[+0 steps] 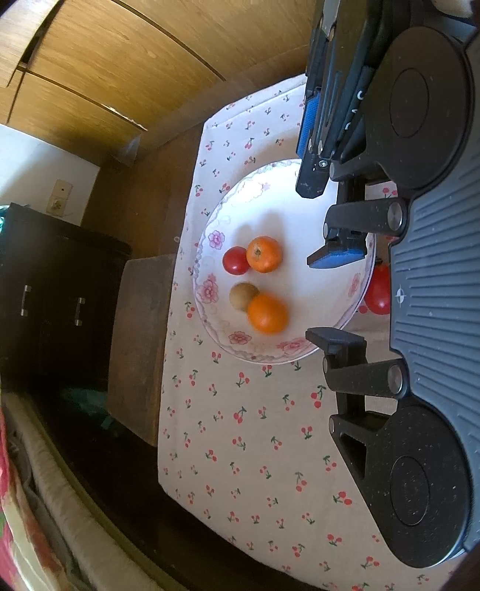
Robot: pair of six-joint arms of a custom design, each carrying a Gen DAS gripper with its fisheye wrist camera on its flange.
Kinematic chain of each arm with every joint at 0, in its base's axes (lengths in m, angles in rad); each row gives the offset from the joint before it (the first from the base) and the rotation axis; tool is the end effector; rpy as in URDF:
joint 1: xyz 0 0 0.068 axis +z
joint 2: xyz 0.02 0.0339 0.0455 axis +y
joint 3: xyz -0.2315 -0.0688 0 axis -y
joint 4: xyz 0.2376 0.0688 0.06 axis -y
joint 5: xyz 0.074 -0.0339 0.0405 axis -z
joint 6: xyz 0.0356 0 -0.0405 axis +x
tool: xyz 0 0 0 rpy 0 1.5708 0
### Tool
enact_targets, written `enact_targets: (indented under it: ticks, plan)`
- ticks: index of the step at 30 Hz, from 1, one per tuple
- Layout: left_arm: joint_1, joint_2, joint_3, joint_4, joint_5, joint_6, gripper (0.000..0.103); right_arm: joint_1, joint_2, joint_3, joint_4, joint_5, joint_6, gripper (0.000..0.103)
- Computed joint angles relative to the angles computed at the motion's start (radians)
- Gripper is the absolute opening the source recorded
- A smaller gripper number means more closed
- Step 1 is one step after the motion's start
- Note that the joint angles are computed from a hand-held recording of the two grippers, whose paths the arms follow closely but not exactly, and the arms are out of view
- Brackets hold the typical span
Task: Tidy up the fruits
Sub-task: 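Open both grippers to drop the kiwi and orange into the bowl, then return to the fruit and grasp another brown kiwi with the left gripper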
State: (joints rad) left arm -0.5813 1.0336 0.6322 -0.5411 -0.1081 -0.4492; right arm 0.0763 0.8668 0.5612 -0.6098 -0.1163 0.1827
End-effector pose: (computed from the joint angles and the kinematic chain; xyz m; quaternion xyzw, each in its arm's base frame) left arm 0.1759 -0.1110 0.1863 0.0460 0.9487 -0.1073 0.2938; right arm 0.1806 0.0180 0.1890 0.0316 0.9448 0.0961 0.3115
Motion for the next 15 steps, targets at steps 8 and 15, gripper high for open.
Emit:
enact_targets:
  ticks: [8, 15]
  plan:
    - [-0.009, -0.129, -0.029, -0.081, -0.004, 0.0, 0.049, 0.059, -0.13, -0.008, -0.103, 0.036, 0.028, 0.034]
    - [-0.056, -0.229, -0.054, -0.16, -0.032, -0.034, 0.05, 0.105, -0.248, -0.03, -0.204, 0.054, 0.06, 0.035]
